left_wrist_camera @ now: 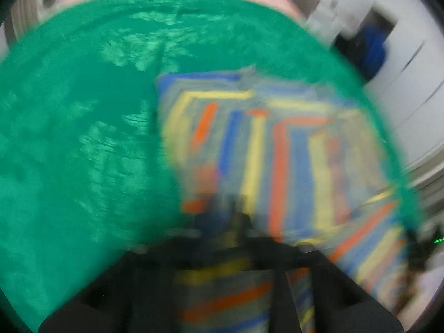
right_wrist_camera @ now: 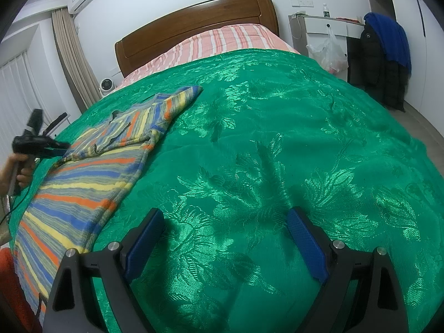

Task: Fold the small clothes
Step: 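Grasp the sweater edge with the left gripper and fold it inward, then grasp the striped sweater hem with both grippers and fold it toward the collar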

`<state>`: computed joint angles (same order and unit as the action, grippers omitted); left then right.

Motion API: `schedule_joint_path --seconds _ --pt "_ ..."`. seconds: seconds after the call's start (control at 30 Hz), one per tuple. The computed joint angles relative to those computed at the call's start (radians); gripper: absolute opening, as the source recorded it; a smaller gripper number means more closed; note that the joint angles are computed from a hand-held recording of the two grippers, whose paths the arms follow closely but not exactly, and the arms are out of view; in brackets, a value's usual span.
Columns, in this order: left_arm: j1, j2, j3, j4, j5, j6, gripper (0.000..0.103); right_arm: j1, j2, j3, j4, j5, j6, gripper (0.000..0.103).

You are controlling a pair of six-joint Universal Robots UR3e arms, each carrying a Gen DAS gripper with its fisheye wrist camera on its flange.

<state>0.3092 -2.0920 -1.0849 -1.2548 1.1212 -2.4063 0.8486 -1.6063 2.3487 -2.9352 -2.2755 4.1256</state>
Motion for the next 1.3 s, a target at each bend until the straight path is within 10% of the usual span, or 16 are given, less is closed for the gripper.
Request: schedule_joint_path --seconds 0.27,0.37,0.43,0.5,0.63,0.73,0.97,1.13,1.3 --pt "0.135 -0.029 -0.007 0.006 -0.119 -0.072 0.004 -0.003 0.005 0.0 -0.013 0.004 -0.008 0.091" --pt "0.148 -0.002 -0.011 -0.007 -0.114 -0.086 0.022 -0.004 0.006 -0.002 -0.009 0.004 -0.007 0.091" --pt "0.181 0.041 -0.068 0.028 -0.173 -0.102 0.061 -0.004 0.009 -0.004 -0.008 0.004 -0.008 0.091" --pt "0.198 0.086 -0.131 0.064 -0.221 -0.084 0.076 -0.006 0.011 -0.004 -0.009 0.004 -0.011 0.091" --pt "0.09 0.14 -0.315 0.304 0.039 -0.003 0.079 -0.006 0.013 -0.005 -0.011 0.004 -0.011 0.091" --pt "0.133 0.199 -0.453 0.416 0.042 0.023 0.085 -0.005 0.012 -0.005 -0.009 0.004 -0.011 0.091" --pt "0.403 0.483 -0.655 0.186 -0.101 0.229 0.085 -0.006 0.014 -0.004 -0.014 0.006 -0.012 0.091" --pt "0.715 0.721 -0.754 -0.202 -0.225 0.547 0.095 -0.007 0.013 -0.033 0.044 0.007 -0.005 0.091" --pt "0.886 0.765 -0.758 -0.407 -0.186 0.73 0.095 -0.03 -0.013 -0.11 0.211 0.055 -0.01 0.094"
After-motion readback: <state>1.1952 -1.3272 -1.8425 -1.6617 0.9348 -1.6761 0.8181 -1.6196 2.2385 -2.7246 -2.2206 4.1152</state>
